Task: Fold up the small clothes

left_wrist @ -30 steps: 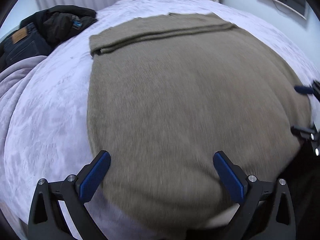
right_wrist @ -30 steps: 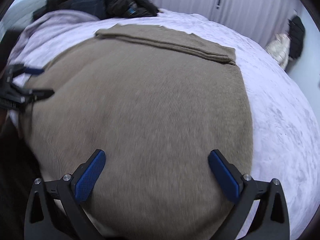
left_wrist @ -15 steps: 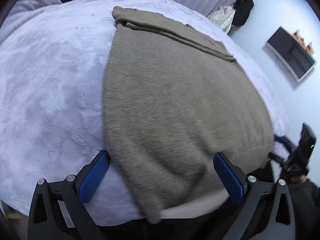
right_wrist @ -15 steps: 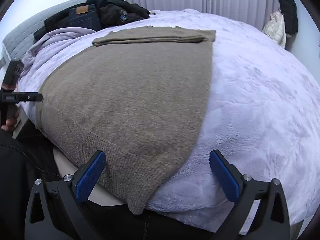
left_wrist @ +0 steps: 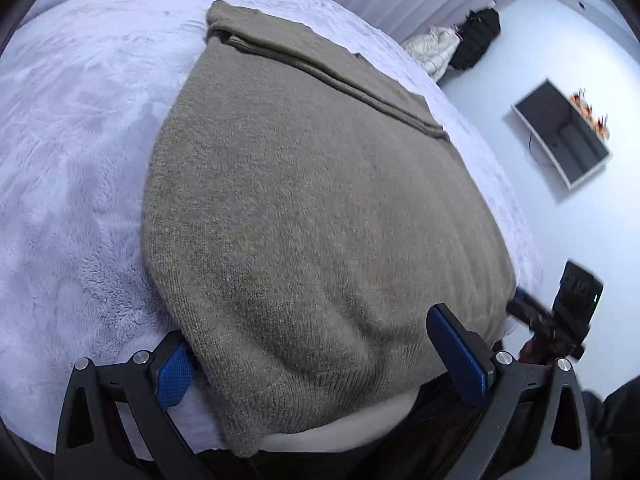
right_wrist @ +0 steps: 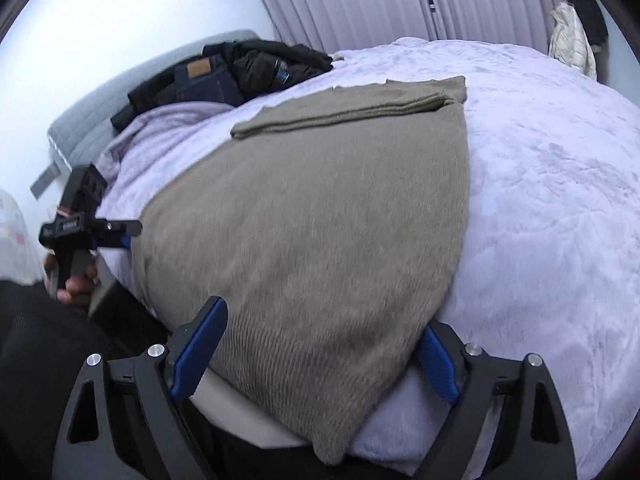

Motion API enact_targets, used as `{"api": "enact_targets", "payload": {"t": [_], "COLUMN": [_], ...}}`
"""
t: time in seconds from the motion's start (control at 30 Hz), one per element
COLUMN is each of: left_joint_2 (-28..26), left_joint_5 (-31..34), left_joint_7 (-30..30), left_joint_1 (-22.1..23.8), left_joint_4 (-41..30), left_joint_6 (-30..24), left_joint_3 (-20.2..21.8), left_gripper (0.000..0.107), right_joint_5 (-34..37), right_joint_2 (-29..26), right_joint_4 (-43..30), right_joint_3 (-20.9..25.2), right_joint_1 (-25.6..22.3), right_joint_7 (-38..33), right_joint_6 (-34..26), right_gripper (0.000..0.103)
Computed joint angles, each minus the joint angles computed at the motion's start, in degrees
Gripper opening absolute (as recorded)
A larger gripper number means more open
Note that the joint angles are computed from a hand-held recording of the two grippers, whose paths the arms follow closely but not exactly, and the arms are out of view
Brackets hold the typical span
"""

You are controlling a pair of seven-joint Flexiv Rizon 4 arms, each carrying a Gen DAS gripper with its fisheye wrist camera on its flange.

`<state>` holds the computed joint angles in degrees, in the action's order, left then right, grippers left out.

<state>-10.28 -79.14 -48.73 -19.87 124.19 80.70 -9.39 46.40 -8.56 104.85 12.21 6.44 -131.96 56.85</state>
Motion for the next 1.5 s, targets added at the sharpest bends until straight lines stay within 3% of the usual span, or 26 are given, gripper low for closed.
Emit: {"api": "enact_targets", "payload": {"t": [0.07,0.13,0.23,0.33,0.4,0.43,0.5,0.57,0.63,0.7,0.77,0.87,1.0,1.1,1.17,1.37,1.5], "left_joint_2": [0.1,-0.5,-2.2,-2.3,-1.2,-0.9,0.2,0.5,0.2,0.5,1.1,2.5,3.5,3.1,1.8,-2.5,-7.2], "left_joint_5": [4.0,11.2,19.0,22.9,28.1,29.6,21.5,9.4,10.5,14.5,19.2,19.3,4.7,-10.6,-14.3,-9.9,-3.0], "left_joint_7": [-0.7,-4.6,-11.7,-15.5,-19.8,-21.2,-16.2,-8.4,-9.3,-11.5,-13.9,-11.6,1.0,13.7,17.1,14.0,6.8], "left_joint_1": [-0.7,-1.0,0.0,2.1,2.6,2.9,6.2,6.5,5.1,4.3,3.9,4.1,2.9,0.0,-1.3,0.5,5.1], "left_joint_4": [1.0,1.7,0.6,-0.3,0.9,1.3,2.5,2.4,2.2,2.1,1.7,1.2,-1.1,-5.5,-8.7,-15.9,-22.2], "left_joint_6": [2.0,4.1,5.9,3.5,4.2,4.0,4.5,4.9,5.1,4.7,4.1,5.5,8.4,10.9,11.4,7.9,5.3], "left_joint_3": [0.0,0.5,0.7,0.4,1.5,2.0,-2.5,-5.1,-3.4,-1.9,-0.7,-1.3,-2.8,-2.4,-1.2,1.9,1.6], "left_gripper": [0.103,0.103,0.103,0.101,0.065,0.057,0.04,0.037,0.033,0.015,0.015,0.014,0.014,0.014,0.014,0.014,0.014], "right_joint_5": [-1.7,-1.0,1.0,0.6,-0.4,-0.5,-0.2,1.1,0.8,-1.3,0.0,7.1,11.6,14.8,16.4,14.5,12.3], "right_joint_2": [0.0,0.5,-0.2,-1.3,-0.3,0.1,0.2,-0.2,-0.4,-0.2,0.4,1.9,2.7,2.5,1.8,-2.9,-9.1], "right_joint_4": [0.5,0.9,0.0,-0.7,0.7,1.2,1.3,0.5,0.7,1.3,-0.1,-2.5,-5.6,-8.3,-10.4,-18.4,-27.9], "right_joint_3": [-0.3,-0.4,-0.6,-0.1,0.2,0.2,0.0,-0.2,-0.2,0.0,0.0,-1.0,-2.7,-3.7,-4.1,-3.6,-2.5], "right_joint_1": [0.2,-0.5,-0.8,0.0,-0.3,-0.4,-0.5,-0.8,-0.4,0.4,-0.6,-3.0,-3.6,-4.1,-4.3,-3.5,-3.8], "right_joint_7": [1.2,0.4,0.2,0.8,-0.4,-1.3,-1.2,-0.9,-0.1,0.6,0.8,-1.8,-3.8,-4.5,-5.0,-2.9,1.5], "right_joint_6": [0.0,-0.8,-1.1,0.3,0.6,0.5,0.4,-0.5,0.5,2.1,-2.2,-7.2,-10.2,-11.8,-12.4,-11.0,-10.2], "right_gripper": [0.069,0.059,0.059,0.061,0.06,0.058,0.052,0.051,0.052,0.05,0.013,0.012,0.01,0.01,0.01,0.009,0.009]}}
